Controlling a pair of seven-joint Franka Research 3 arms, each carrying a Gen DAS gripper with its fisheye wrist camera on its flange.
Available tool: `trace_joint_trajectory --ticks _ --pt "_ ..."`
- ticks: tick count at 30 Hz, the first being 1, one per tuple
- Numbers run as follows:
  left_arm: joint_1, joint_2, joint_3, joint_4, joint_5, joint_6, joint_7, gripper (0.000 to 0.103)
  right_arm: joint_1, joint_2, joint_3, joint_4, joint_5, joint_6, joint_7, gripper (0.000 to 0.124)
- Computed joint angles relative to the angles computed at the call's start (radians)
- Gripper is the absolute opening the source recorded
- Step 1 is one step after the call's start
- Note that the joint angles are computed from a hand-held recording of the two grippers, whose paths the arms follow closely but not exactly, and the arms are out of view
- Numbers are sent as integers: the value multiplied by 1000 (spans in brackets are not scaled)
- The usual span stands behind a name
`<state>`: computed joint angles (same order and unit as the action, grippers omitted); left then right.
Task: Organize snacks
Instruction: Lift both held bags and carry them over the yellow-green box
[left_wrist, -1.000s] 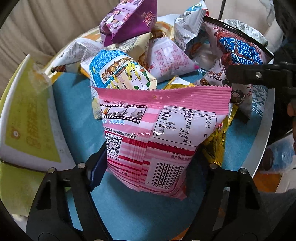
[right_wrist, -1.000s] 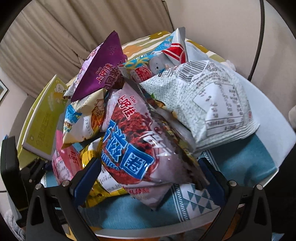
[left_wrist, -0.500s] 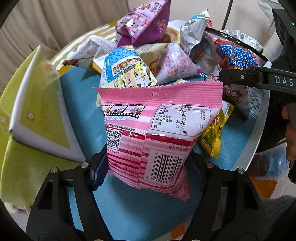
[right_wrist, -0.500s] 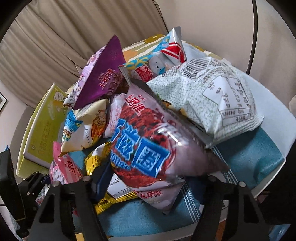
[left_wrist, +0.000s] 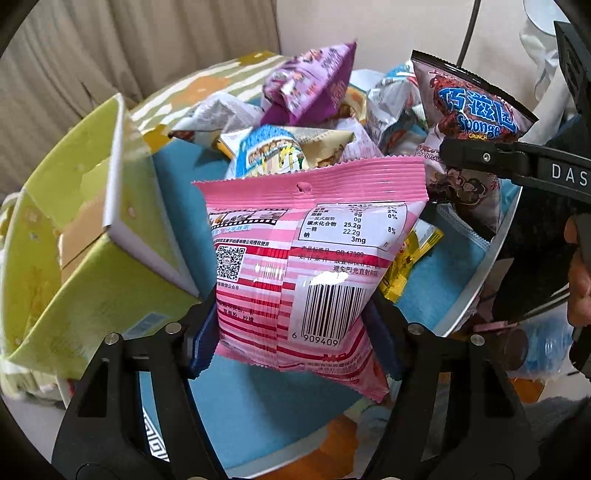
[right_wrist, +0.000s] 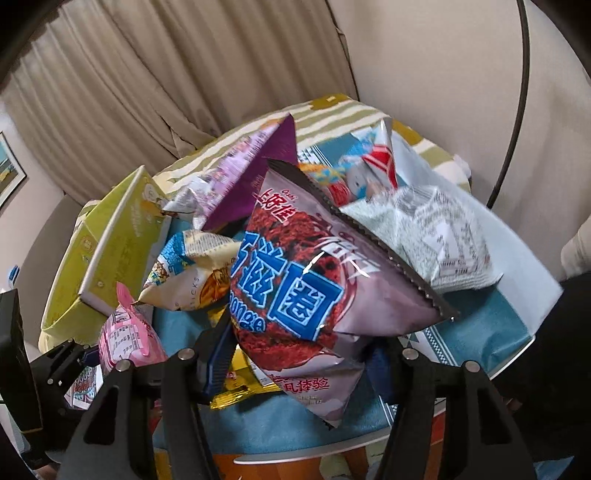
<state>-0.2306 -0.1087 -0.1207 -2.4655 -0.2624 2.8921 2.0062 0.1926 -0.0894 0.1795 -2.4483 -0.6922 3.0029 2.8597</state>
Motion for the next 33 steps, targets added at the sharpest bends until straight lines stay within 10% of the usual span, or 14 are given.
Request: trace_joint_trajectory --ticks 21,33 --pt "34 -183 62 35 113 7 -220 65 19 -81 67 136 197 -110 -329 58" --pt "222 -72 27 206 417 -56 -549 65 193 167 -36 443 730 -79 -1011 58"
